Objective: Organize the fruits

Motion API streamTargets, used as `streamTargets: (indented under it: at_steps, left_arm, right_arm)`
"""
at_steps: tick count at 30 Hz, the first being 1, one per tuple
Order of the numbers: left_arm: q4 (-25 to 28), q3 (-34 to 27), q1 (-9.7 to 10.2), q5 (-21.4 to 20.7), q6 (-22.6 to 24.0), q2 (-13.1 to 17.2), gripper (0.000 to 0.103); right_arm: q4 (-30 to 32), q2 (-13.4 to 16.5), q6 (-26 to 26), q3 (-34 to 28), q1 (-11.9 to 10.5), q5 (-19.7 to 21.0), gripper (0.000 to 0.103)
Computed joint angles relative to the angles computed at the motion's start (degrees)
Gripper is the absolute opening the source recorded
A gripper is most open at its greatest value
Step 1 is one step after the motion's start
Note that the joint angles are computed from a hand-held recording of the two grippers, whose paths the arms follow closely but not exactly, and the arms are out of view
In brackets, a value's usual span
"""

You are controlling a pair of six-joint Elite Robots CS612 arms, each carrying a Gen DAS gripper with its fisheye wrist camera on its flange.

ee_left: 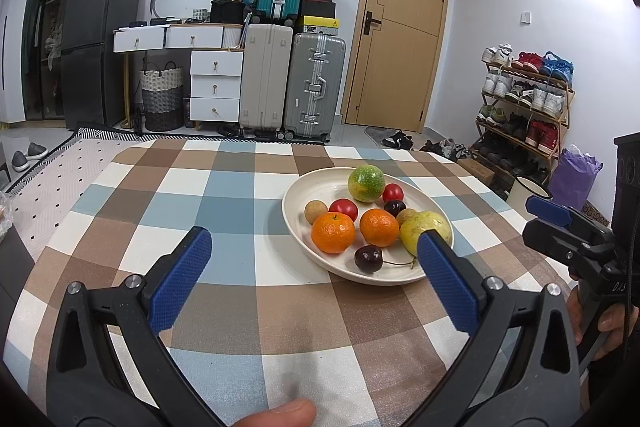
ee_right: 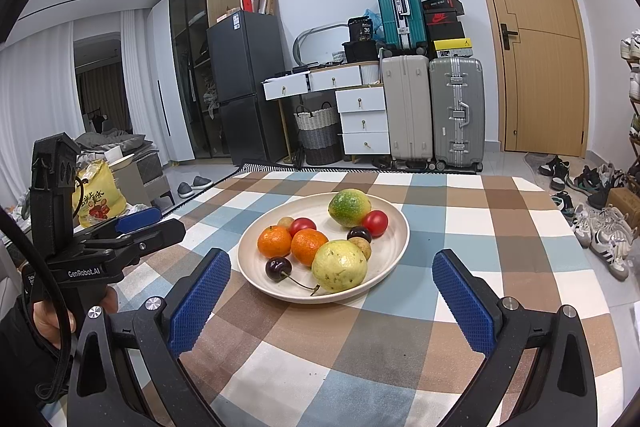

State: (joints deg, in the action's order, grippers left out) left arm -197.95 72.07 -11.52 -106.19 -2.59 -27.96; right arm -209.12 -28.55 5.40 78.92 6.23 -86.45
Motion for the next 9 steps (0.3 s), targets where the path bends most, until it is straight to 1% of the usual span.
streamTargets:
  at_steps: [9]
  left_arm:
    - [-0.13, -0.02, -0.08, -0.2, 0.32, -0.07, 0.103]
  right_arm:
    - [-0.02, -0.02, 0.03, 0.02, -0.01, 0.01, 0.103]
